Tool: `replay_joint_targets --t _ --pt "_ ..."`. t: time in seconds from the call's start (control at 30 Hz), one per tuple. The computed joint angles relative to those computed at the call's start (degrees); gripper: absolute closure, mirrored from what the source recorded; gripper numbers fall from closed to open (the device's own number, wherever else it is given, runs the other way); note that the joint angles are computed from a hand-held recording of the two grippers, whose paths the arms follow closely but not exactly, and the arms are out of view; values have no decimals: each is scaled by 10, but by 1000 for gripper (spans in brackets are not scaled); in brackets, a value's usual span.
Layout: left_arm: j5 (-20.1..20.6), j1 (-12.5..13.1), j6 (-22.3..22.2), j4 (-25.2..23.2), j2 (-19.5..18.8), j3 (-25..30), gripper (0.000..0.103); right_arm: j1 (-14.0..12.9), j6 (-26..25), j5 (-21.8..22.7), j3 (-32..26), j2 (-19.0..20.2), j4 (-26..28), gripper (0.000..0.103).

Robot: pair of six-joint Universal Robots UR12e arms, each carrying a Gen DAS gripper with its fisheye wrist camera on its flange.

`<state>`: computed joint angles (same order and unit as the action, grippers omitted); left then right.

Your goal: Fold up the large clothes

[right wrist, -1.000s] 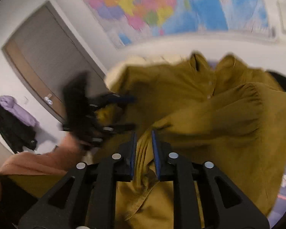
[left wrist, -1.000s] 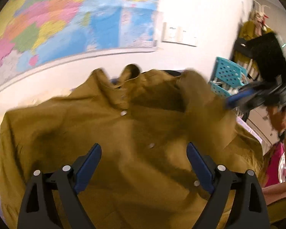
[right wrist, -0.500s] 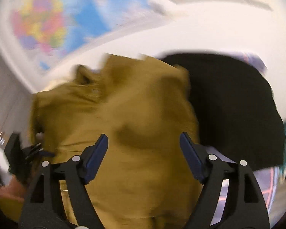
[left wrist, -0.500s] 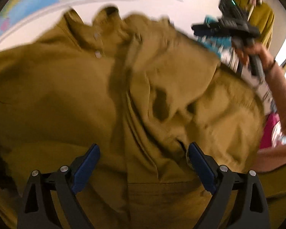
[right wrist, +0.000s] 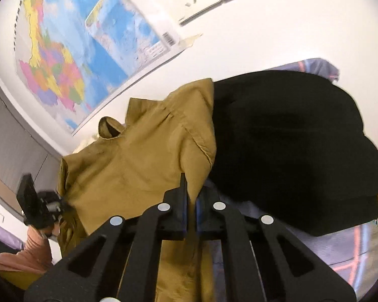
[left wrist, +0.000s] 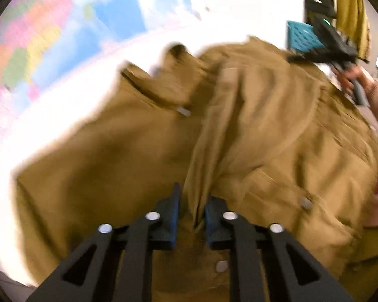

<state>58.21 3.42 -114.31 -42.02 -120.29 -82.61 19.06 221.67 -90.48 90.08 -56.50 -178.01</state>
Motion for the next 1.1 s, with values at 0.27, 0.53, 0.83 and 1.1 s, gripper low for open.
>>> replay_joint_targets --t 0.27,0.53,0.83,1.1 --pt "32 -7 -76 -52 -35 59 24 3 54 -23 -7 13 68 72" --pt "49 4 -105 -70 -42 52 25 45 -52 -123 -61 18 69 56" --pt "54 -1 -156 -12 -55 59 55 57 -201 -28 -304 150 255 54" --pt "74 -5 -195 66 -49 43 39 51 -140 -72 -381 196 350 71"
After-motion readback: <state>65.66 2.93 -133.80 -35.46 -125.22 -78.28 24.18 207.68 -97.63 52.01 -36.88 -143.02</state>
